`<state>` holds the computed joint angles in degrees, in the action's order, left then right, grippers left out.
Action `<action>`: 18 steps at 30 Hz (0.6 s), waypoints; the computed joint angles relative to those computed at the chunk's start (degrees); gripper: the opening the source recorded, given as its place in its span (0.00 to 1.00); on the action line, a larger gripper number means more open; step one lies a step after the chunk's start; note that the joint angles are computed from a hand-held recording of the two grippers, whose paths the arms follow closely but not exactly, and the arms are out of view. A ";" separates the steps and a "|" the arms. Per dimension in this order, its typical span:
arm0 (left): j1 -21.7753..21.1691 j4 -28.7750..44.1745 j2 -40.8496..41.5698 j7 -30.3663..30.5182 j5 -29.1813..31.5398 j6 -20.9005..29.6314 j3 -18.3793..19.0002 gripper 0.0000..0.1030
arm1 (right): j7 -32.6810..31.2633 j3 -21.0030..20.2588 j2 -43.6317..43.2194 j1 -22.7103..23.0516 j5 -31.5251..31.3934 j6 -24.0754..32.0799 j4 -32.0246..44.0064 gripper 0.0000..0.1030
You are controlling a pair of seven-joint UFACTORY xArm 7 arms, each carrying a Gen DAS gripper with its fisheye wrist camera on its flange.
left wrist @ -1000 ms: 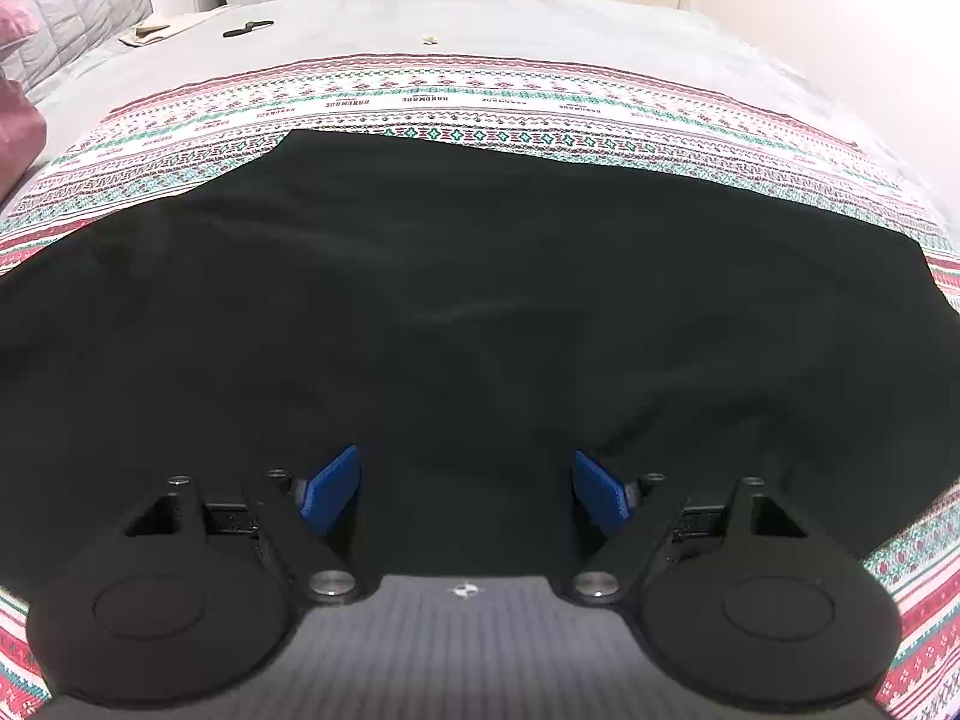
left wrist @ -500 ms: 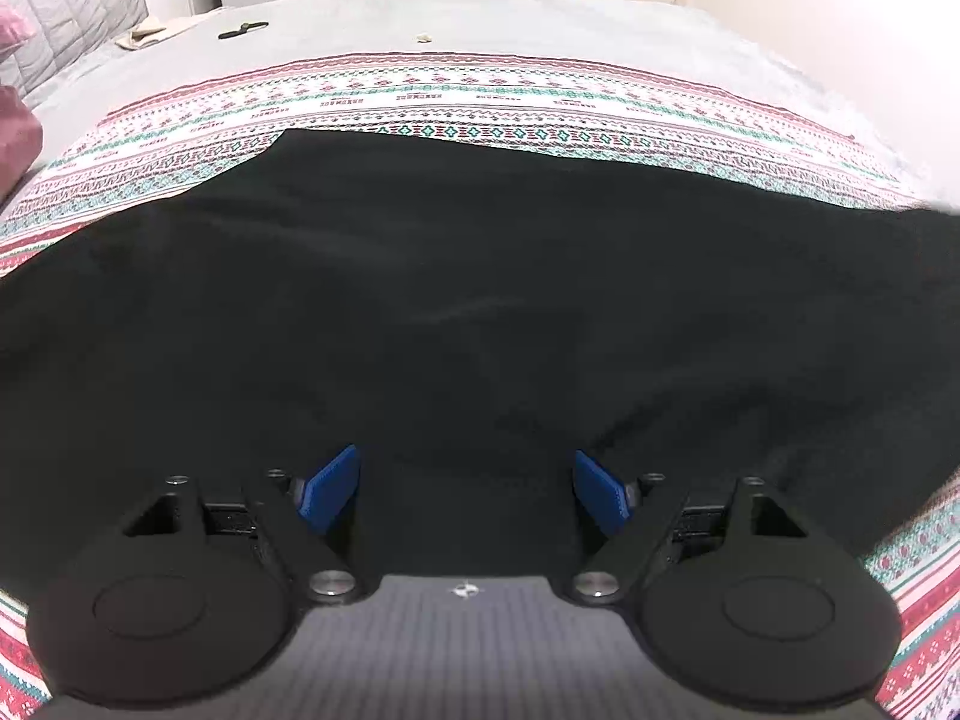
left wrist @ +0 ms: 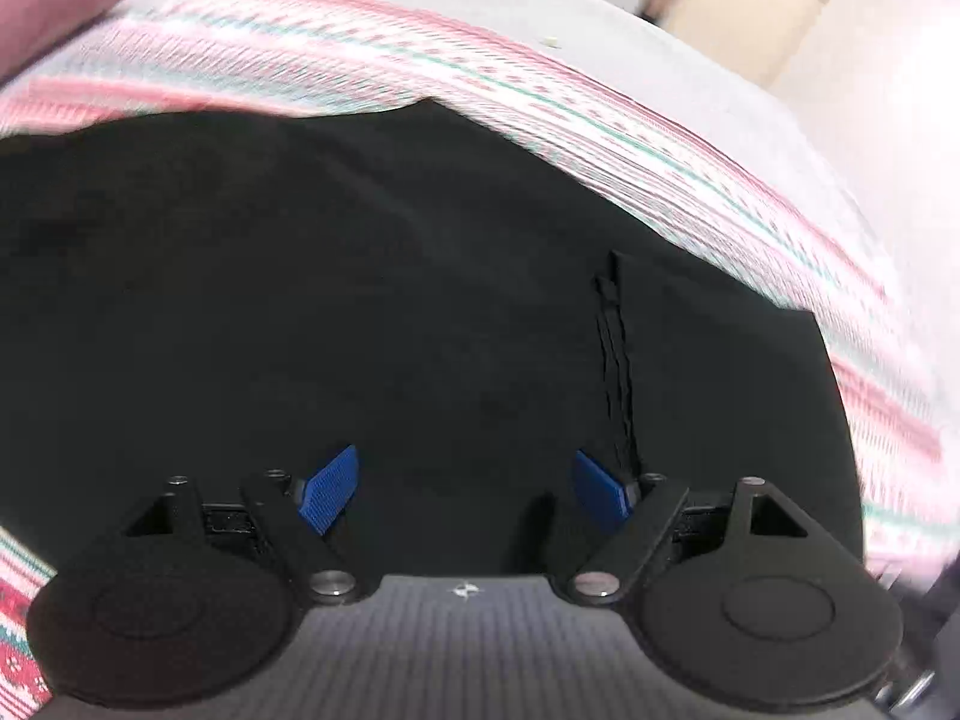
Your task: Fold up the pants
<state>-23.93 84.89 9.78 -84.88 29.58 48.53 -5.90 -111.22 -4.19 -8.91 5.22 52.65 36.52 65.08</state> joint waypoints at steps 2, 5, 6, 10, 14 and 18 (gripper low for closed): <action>0.98 -2.57 -1.48 -0.83 -1.49 -3.23 0.22 0.96 | -0.36 -0.93 -0.25 -0.43 -0.68 4.85 0.78 0.51; 1.56 -3.42 -2.21 -1.07 -2.46 -4.87 -0.13 0.96 | 7.53 -3.14 3.13 -3.15 -1.90 19.41 9.15 0.67; 1.65 -3.55 -2.27 -1.13 -2.68 -5.30 -0.25 0.96 | 11.20 -3.63 5.23 -4.61 -1.46 24.38 12.99 0.66; 1.65 -2.97 -1.39 -0.24 -3.49 -6.91 -0.57 0.96 | 22.18 -2.62 12.35 -8.75 -0.65 29.42 23.24 0.62; 1.26 -3.04 -0.95 0.85 -3.69 -8.61 -0.56 0.95 | 22.39 0.49 13.52 -10.70 -4.05 29.48 23.10 0.50; 0.91 -2.63 -0.28 1.28 -3.95 -9.47 -0.26 0.95 | 20.66 2.77 12.66 -10.95 -6.45 28.09 20.54 0.25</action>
<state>-23.02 82.26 9.49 -83.60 25.63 39.07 -6.16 -90.57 -1.42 3.75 -5.74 46.20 64.61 85.62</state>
